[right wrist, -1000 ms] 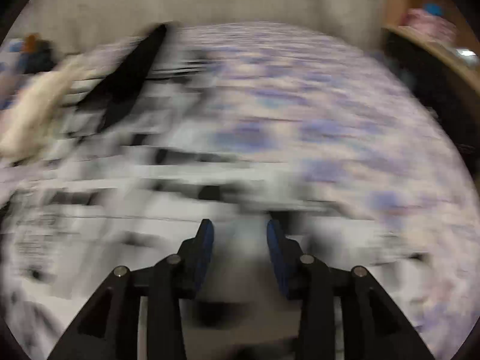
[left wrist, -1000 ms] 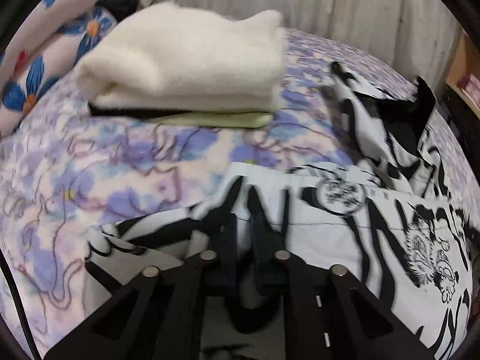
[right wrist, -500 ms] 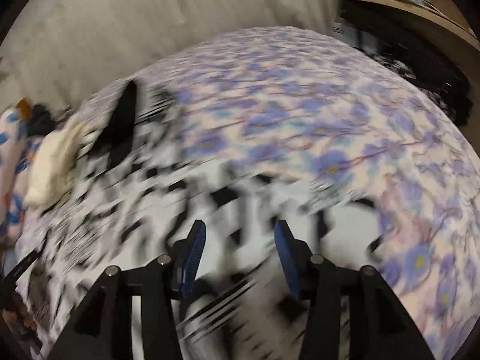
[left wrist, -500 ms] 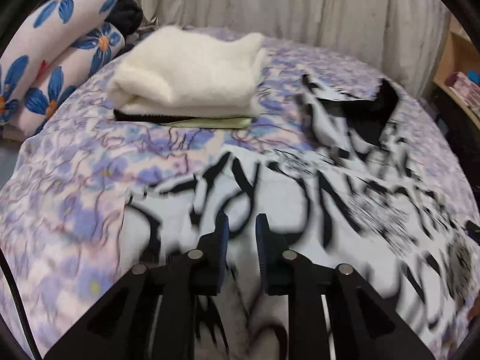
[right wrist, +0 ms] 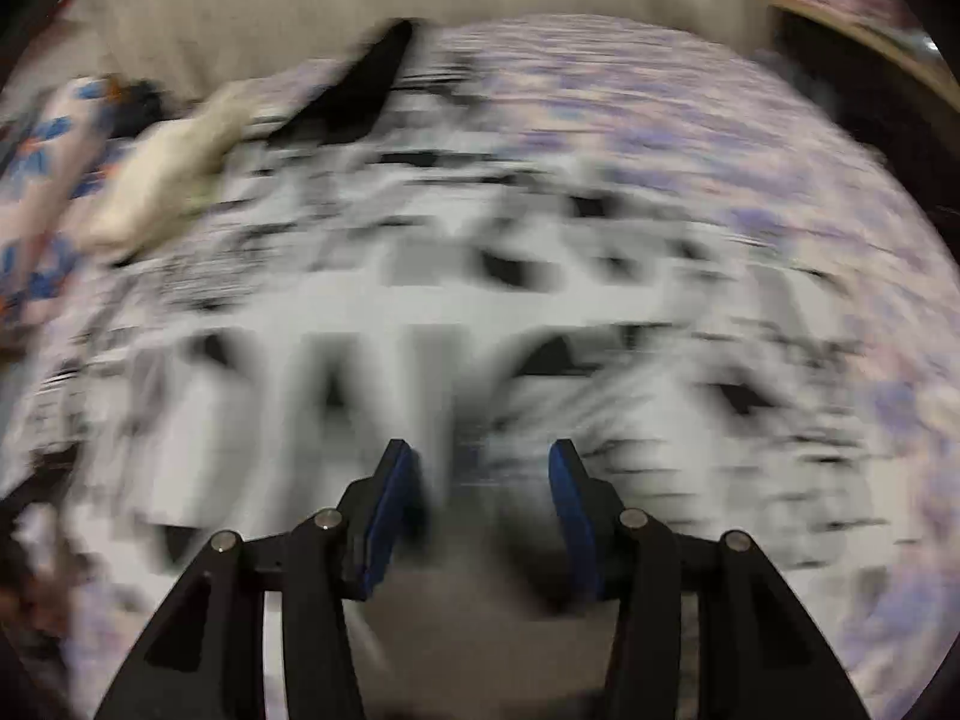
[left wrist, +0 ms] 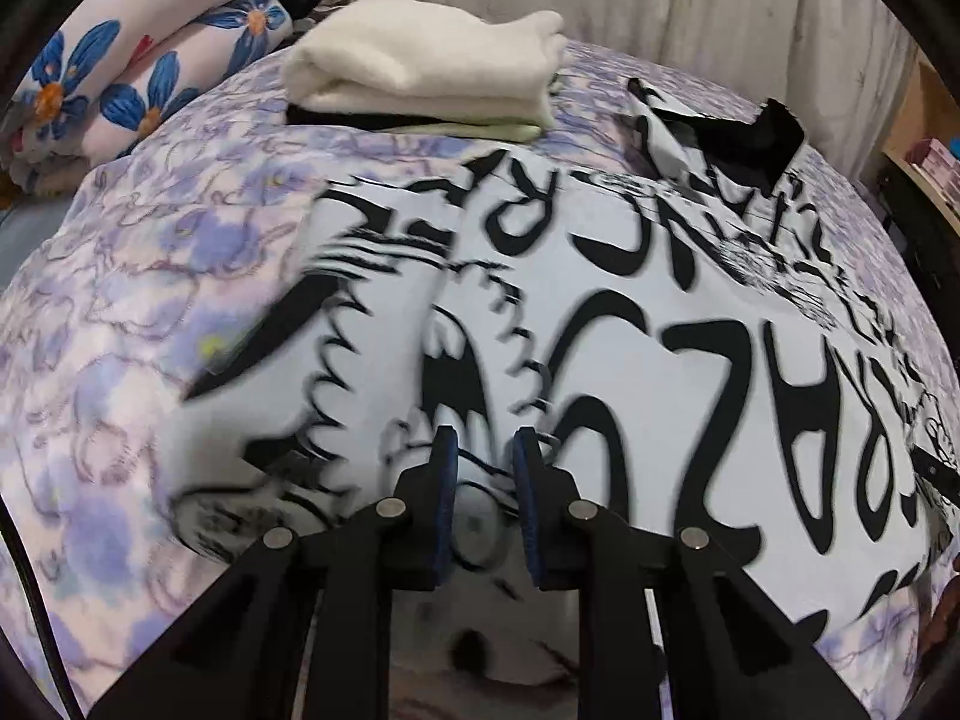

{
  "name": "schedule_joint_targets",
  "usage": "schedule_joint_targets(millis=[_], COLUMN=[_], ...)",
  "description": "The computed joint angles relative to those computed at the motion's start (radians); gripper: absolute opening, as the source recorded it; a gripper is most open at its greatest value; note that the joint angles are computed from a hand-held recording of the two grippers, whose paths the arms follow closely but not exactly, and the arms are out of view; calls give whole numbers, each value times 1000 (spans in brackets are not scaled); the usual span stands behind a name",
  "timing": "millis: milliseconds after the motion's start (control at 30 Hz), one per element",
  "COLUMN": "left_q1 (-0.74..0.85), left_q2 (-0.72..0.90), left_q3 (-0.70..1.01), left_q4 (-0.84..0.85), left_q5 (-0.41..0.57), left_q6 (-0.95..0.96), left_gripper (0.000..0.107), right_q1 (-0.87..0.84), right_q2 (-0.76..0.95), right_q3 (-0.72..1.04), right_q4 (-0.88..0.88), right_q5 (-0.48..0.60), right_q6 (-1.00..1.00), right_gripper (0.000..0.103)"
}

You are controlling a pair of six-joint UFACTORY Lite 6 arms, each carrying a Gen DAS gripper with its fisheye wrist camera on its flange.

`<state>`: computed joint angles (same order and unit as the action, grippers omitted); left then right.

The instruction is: Fold large clothes

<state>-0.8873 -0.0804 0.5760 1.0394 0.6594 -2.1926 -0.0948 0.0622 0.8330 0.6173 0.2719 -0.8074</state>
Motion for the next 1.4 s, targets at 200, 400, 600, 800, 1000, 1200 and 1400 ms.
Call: schedule_joint_targets(millis=[200,400,600,800,1000,1200,1400], left_q1=[71,79,109,106,-21,-119,-200], left_q2=[-106,-70,-106,-139,-156,-191,-166], left_q3=[-85,-49,-54,-30,46,126,264], left_q4=[15,-23,-80,-175,-241,-339,-396], left_q5=[-19,-13,-49,-61,116,237,358], left_q6=[-3,64,165,303,315,384,479], left_gripper=[18,18,18,56,74,74,75], right_q1=[-279,-214,-239,-240,-265,-273,-206], right_q2=[41,7,21,18,-57,-158,-276], right_q3=[53,7,38,71,70,48,54], right_q4=[138,-113,-76,-151,-146,-122,-145], right_q5=[36,-56,3,74,206,361,497], right_q6=[-262,-25,-40,55,70,56,104], right_gripper=[16,20,20,20,20,20,20])
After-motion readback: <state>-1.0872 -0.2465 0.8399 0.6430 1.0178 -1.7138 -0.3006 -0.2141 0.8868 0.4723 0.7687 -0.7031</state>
